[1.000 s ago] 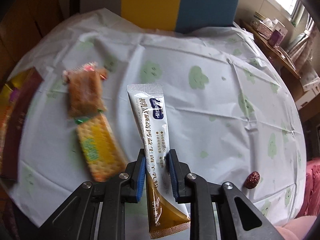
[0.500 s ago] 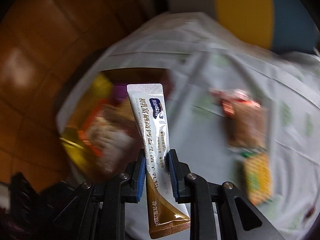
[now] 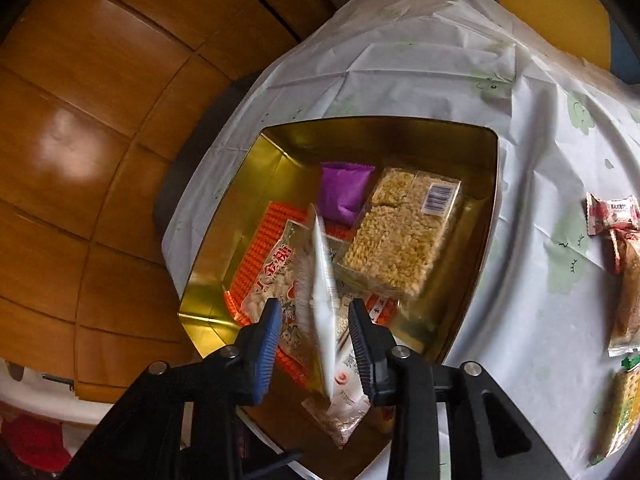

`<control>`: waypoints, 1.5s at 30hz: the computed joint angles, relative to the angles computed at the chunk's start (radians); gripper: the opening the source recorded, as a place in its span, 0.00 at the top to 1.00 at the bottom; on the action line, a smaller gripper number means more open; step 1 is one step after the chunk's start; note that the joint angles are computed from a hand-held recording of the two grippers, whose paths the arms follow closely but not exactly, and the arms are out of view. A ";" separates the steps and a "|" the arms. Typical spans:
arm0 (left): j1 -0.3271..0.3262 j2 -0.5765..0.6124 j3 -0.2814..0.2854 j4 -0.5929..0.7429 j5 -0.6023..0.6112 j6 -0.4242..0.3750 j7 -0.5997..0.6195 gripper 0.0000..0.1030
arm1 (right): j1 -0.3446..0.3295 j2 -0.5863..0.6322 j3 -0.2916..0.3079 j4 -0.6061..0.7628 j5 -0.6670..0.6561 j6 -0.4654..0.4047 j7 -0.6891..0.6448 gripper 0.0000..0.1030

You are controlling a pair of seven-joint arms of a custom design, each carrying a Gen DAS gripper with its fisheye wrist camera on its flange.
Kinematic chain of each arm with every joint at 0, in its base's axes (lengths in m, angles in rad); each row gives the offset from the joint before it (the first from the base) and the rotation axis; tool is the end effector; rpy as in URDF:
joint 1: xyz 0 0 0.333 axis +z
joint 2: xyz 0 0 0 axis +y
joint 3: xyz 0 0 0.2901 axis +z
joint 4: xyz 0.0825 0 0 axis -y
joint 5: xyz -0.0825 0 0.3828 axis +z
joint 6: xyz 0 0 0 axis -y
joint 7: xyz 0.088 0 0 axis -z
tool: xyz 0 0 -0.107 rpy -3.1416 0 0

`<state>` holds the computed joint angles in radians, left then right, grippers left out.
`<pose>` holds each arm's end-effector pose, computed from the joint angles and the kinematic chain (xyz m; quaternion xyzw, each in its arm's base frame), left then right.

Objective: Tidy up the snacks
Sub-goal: 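Lift the tube snack into the gold tray and open the right tool, then move both tools back toward the snacks on the table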

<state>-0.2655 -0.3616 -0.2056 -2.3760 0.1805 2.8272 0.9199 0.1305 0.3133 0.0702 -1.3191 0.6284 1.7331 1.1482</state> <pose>0.4336 -0.2398 0.5287 -0.6529 0.6440 -0.3564 0.1786 0.6320 0.1760 0.5637 -0.8255 0.4643 0.1604 0.2780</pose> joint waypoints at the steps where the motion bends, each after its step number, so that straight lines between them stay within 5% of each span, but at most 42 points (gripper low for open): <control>1: 0.002 0.001 -0.002 0.002 0.003 -0.002 -0.002 0.55 | 0.002 -0.020 -0.003 -0.026 -0.010 0.023 -0.015 0.66; 16: -0.008 0.013 -0.016 0.029 0.022 -0.037 -0.003 0.55 | -0.024 -0.256 -0.073 -0.333 -0.106 0.248 -0.196 0.66; 29: -0.022 0.052 -0.028 0.087 0.027 -0.080 0.021 0.55 | -0.096 -0.344 -0.133 -0.488 -0.354 0.452 -0.201 0.66; 35: -0.030 0.082 -0.035 0.131 0.029 -0.105 0.039 0.53 | -0.158 -0.288 -0.170 -0.484 -0.421 0.594 -0.076 0.66; 39: -0.034 0.115 -0.045 0.172 0.043 -0.121 0.052 0.53 | -0.180 -0.222 -0.188 -0.419 -0.533 0.597 0.132 0.66; 45: -0.052 0.198 -0.045 0.273 -0.001 -0.158 0.089 0.53 | -0.208 -0.199 -0.188 -0.374 -0.492 0.554 0.173 0.66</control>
<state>-0.3172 -0.1638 -0.2506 -2.1027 0.1796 2.6690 1.0094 -0.0779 0.1144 -0.1173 -1.6929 0.1365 2.2869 1.3214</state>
